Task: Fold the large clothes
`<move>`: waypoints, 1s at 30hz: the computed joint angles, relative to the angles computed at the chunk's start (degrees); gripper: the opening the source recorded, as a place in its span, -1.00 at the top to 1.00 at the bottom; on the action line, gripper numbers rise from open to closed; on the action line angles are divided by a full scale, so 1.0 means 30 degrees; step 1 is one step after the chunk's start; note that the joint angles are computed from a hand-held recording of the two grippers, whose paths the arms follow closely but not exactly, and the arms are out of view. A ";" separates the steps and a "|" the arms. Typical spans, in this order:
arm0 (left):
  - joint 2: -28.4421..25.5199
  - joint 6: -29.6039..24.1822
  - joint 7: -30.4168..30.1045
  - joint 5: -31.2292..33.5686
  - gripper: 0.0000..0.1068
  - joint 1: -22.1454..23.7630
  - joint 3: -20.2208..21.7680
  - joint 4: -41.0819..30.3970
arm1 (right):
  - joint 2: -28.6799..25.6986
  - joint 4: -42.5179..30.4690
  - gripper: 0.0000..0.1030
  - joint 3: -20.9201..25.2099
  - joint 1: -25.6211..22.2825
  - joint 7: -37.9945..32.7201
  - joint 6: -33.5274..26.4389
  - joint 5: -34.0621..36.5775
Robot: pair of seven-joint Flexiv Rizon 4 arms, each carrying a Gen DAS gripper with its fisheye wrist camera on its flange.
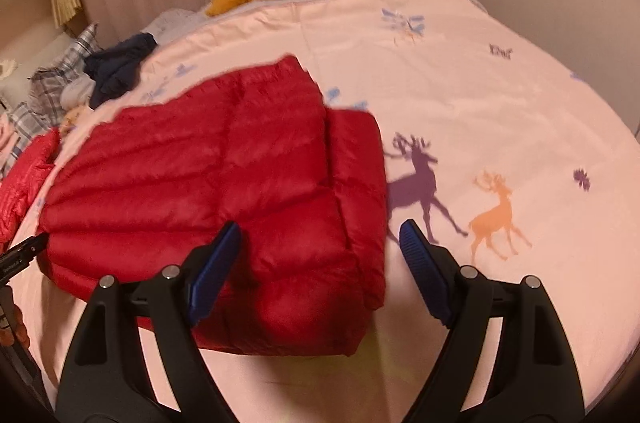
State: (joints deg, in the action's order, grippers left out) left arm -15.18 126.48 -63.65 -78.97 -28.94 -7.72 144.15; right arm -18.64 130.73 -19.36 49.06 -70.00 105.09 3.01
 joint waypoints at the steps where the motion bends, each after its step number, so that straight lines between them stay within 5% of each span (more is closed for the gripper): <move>1: 0.0036 0.0154 0.0010 0.0049 -0.54 -0.0046 0.0000 0.0000 | 0.0081 0.0040 -0.61 -0.0122 0.0131 -0.0065 0.0107 0.0011; 5: -0.0318 0.0113 0.1270 -0.1005 -0.54 -0.0010 -0.0179 -0.0684 | -0.0133 -0.0260 -0.61 -0.1346 0.1135 0.0127 -0.1303 -0.0319; 8: -0.0652 -0.0089 0.2411 -0.2195 -0.54 0.0095 -0.0502 -0.1261 | -0.0248 -0.0639 -0.61 0.0118 -0.0344 0.0824 -0.2244 -0.0888; 12: -0.0444 0.0492 0.4205 -0.4054 -0.54 0.0056 -0.1226 -0.1772 | 0.0304 0.0618 -0.61 -0.3859 0.3196 0.1816 -0.1453 -0.2100; 15: 0.0040 0.0933 0.3683 -0.3542 -0.54 -0.0208 -0.1278 -0.1306 | 0.0817 0.1237 -0.62 -0.5113 0.4573 0.1452 -0.0822 -0.2067; 19: -0.0181 0.0899 0.3650 -0.3747 -0.54 -0.0362 -0.1397 -0.1294 | 0.0644 0.1297 -0.62 -0.5187 0.4958 0.1019 -0.1412 -0.2025; 22: -0.0597 0.0653 0.3628 -0.3771 -0.54 -0.0272 -0.1438 -0.1367 | 0.0420 0.1062 -0.62 -0.3449 0.3329 0.1527 -0.1979 -0.2462; 26: -0.0313 0.1050 0.4009 -0.4212 -0.54 -0.0485 -0.1633 -0.1336 | 0.0772 0.1811 -0.62 -0.5420 0.5117 0.1725 -0.1300 -0.2774; 30: -0.0251 0.1271 0.3833 -0.4028 -0.54 -0.0725 -0.1620 -0.1077 | 0.0942 0.2011 -0.63 -0.5288 0.5268 0.1123 -0.1240 -0.2315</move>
State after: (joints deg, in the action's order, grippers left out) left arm -15.94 130.29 -52.16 -91.06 -31.12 -12.58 140.92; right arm -15.81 136.77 -35.22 64.86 -66.63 101.37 -3.94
